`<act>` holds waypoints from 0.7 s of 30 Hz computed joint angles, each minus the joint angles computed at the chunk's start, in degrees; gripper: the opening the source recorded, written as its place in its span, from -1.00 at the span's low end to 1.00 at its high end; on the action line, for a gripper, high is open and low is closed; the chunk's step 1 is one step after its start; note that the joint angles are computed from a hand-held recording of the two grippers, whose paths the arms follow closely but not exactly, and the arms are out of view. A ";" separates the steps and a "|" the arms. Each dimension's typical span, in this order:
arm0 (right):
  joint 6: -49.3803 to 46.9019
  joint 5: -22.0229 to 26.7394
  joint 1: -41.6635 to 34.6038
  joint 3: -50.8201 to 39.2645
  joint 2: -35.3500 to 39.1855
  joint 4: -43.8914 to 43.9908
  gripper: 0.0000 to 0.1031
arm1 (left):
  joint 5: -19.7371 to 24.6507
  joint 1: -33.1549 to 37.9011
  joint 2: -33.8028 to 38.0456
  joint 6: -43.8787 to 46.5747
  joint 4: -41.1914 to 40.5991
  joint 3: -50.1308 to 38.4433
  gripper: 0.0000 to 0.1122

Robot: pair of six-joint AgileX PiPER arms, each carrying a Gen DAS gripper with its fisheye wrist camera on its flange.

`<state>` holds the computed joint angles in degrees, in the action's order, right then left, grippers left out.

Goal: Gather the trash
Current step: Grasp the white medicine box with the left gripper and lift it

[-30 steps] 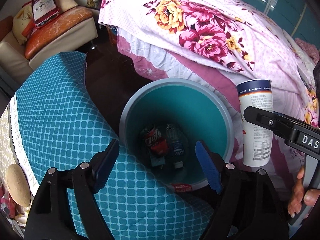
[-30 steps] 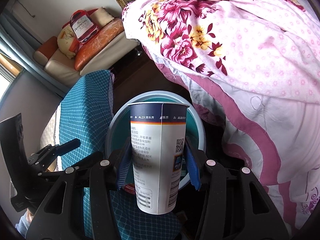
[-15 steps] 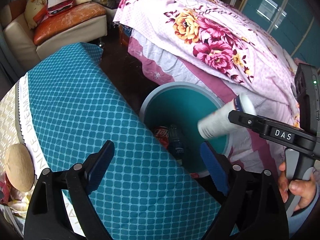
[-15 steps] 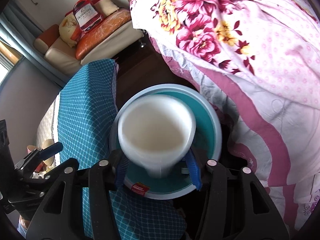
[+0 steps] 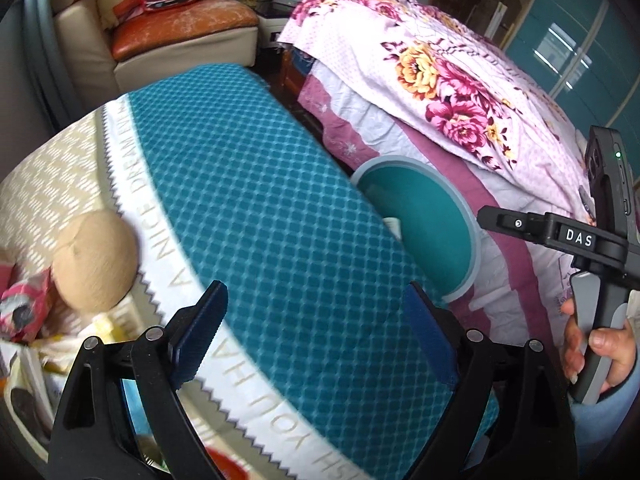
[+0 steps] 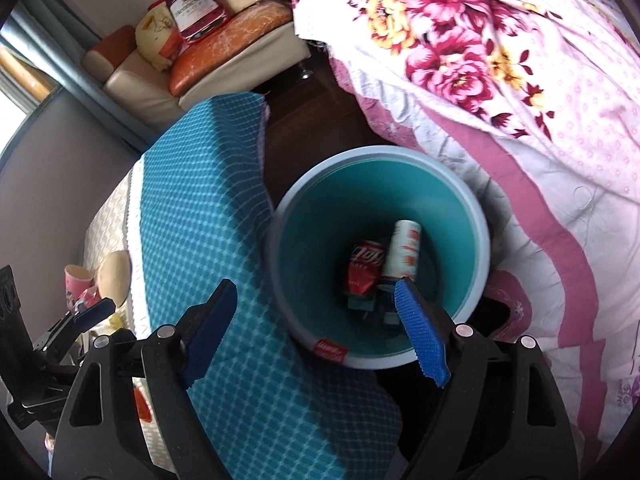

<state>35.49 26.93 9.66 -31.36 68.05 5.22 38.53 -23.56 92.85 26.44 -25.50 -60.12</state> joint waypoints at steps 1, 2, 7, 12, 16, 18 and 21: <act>2.38 0.41 1.75 -0.74 0.41 -1.56 0.50 | 0.22 1.56 -1.20 1.33 -0.67 1.30 0.59; 4.98 0.85 3.88 -1.34 0.75 -3.19 0.51 | 0.56 3.13 -2.22 2.59 -1.26 2.40 0.59; 15.49 3.09 13.65 -5.44 3.62 -9.81 0.52 | 3.58 12.68 -7.23 9.71 -4.00 7.09 0.59; 21.34 5.59 23.12 -11.03 8.23 -13.30 0.53 | 7.23 22.64 -11.86 17.83 -4.27 10.54 0.59; 22.62 7.56 28.97 -16.15 13.01 -13.32 0.59 | 9.96 31.50 -14.03 25.04 -3.74 12.77 0.59; 22.68 8.77 31.49 -18.85 15.40 -13.25 0.59 | 11.69 36.36 -14.16 29.07 -3.91 13.49 0.59; 21.80 9.88 34.05 -21.71 18.01 -11.90 0.59 | 14.23 43.19 -13.11 35.42 -4.01 14.20 0.59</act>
<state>57.29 36.81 43.70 -53.06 86.05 -6.68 52.76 19.63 79.74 61.86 -29.51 -45.92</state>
